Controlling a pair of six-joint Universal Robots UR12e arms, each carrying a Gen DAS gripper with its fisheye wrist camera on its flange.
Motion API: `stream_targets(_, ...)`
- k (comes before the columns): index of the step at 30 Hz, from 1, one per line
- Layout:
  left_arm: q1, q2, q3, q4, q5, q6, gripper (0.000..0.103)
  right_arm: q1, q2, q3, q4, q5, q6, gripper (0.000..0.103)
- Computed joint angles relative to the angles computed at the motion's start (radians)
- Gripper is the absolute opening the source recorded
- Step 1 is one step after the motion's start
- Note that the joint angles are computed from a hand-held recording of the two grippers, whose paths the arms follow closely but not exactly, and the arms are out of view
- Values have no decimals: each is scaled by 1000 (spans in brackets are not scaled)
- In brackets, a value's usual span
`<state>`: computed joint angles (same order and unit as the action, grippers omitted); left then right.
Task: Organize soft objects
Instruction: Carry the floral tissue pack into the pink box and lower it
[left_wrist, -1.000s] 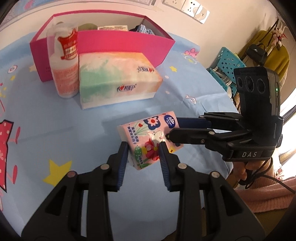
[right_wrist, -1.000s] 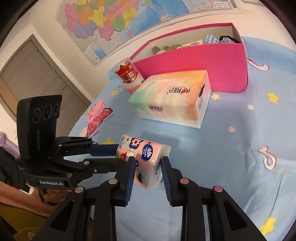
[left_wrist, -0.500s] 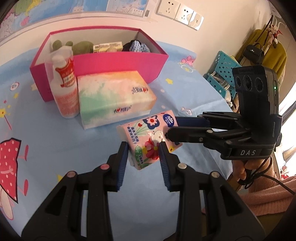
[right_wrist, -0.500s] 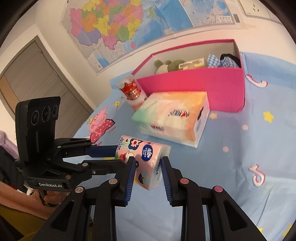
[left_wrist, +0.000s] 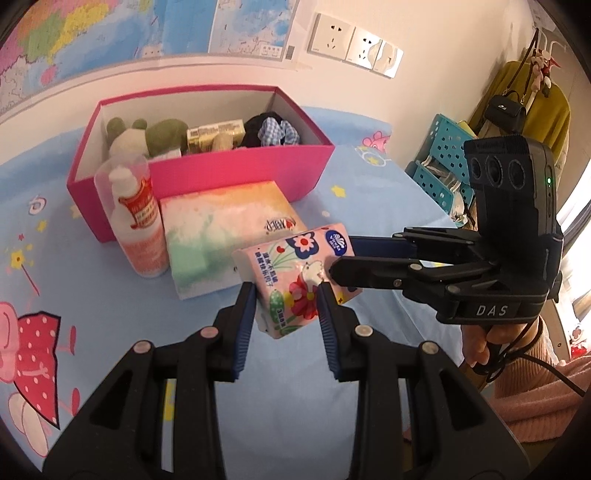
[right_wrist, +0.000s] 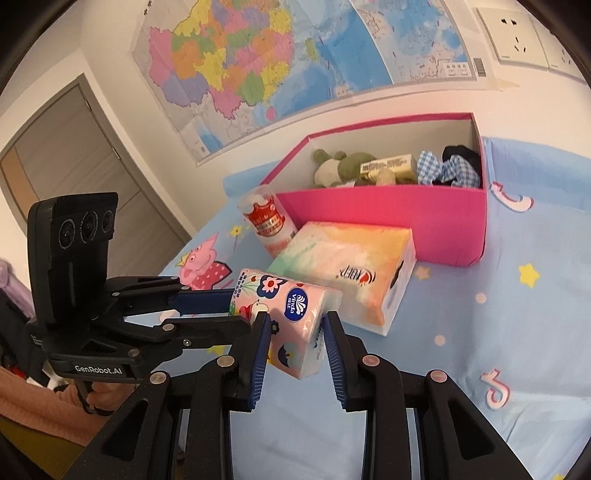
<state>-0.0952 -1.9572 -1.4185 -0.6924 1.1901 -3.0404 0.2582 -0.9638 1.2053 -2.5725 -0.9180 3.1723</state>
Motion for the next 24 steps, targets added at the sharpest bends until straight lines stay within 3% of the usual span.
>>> stream_targets(24, -4, -59, 100, 22, 36, -6, 35, -5, 57, -110, -26, -20, -1, 31)
